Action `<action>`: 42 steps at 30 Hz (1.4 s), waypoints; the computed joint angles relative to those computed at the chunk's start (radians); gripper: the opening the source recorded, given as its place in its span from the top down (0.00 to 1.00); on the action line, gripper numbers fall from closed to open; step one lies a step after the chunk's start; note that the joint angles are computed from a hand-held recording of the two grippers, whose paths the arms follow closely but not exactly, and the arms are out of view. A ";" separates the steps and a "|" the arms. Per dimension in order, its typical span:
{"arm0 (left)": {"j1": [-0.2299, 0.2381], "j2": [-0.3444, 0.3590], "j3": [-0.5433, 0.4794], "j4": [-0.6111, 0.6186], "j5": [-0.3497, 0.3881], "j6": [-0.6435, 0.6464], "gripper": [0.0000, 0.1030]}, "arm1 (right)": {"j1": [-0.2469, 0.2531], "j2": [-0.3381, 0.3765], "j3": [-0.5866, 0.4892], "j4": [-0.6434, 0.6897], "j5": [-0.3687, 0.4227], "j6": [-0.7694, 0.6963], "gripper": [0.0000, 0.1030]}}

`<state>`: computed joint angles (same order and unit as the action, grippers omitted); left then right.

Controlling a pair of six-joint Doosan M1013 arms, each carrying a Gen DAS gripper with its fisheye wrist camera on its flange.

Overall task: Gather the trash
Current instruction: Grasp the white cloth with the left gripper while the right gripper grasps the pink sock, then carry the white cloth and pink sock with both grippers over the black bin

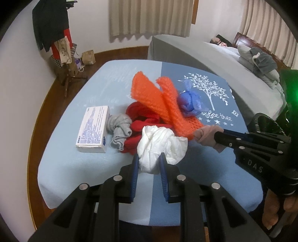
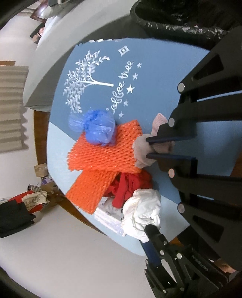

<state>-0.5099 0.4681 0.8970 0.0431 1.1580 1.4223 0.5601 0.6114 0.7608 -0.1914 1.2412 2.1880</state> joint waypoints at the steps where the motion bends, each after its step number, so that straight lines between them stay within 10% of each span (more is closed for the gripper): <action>1: -0.003 -0.005 0.001 0.003 -0.002 0.000 0.78 | 0.001 -0.006 0.003 -0.007 -0.002 0.003 0.89; 24: -0.136 0.022 -0.128 0.051 0.086 -0.021 0.78 | -0.021 -0.240 0.253 -0.206 -0.031 0.198 0.89; 42: -0.284 0.199 -0.425 -0.015 0.200 0.076 0.78 | -0.119 -0.445 0.543 -0.298 0.009 0.359 0.89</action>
